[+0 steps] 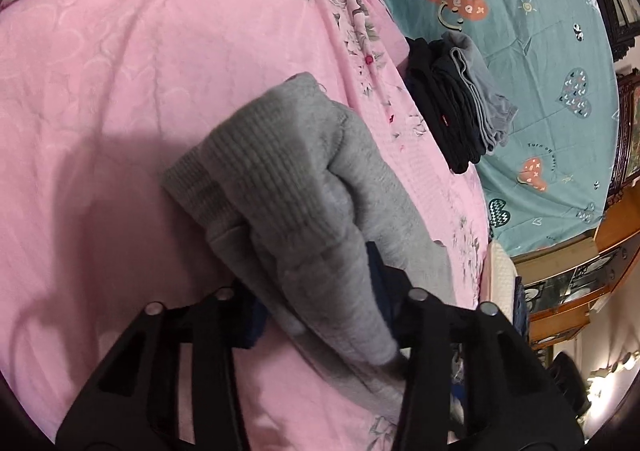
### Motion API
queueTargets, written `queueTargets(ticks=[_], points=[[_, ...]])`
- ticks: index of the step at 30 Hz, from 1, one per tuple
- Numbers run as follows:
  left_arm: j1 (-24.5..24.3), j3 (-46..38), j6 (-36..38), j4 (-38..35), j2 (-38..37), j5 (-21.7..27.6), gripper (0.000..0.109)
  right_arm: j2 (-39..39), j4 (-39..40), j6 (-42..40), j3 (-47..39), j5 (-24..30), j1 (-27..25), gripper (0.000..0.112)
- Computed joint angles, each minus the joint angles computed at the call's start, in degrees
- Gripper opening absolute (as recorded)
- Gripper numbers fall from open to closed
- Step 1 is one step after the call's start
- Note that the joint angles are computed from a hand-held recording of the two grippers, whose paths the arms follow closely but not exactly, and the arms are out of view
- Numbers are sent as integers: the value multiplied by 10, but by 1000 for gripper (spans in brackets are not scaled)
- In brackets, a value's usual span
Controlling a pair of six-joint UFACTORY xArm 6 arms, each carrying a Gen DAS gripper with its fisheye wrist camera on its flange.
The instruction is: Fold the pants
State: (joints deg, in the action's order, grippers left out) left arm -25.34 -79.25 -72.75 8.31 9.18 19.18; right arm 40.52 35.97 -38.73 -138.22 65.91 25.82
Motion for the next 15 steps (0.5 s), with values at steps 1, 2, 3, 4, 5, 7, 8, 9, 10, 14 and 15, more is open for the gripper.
queueTargets(ticks=[1,2,3,4,5,7,8,9,10,14,15], points=[[0,-5,-4,11,1,11,33,-9,35,10,9,7,-18,37],[0,-10,-9,22,2,19,32,-18,64,24,20,3,-34,43],[0,-12,-14,34,2,24,30,-35,98,44,45,-15,-55,52],[-1,-19,-21,51,5,33,29,-45,126,63,62,-27,-74,55],[-3,-26,-30,68,7,42,29,-42,152,94,61,-28,-97,55],[-7,-42,-48,115,11,60,27,-36,174,141,65,-38,-121,55],[-11,-51,-58,144,11,68,27,-22,177,173,57,-33,-131,55],[-16,-66,-63,172,15,81,26,6,165,211,25,-8,-135,55],[-25,-93,-60,201,22,107,25,26,166,229,11,13,-137,55],[-65,-212,0,271,65,172,25,6,231,198,56,13,-147,57],[-77,-257,30,279,87,190,25,-10,276,186,80,18,-160,59]])
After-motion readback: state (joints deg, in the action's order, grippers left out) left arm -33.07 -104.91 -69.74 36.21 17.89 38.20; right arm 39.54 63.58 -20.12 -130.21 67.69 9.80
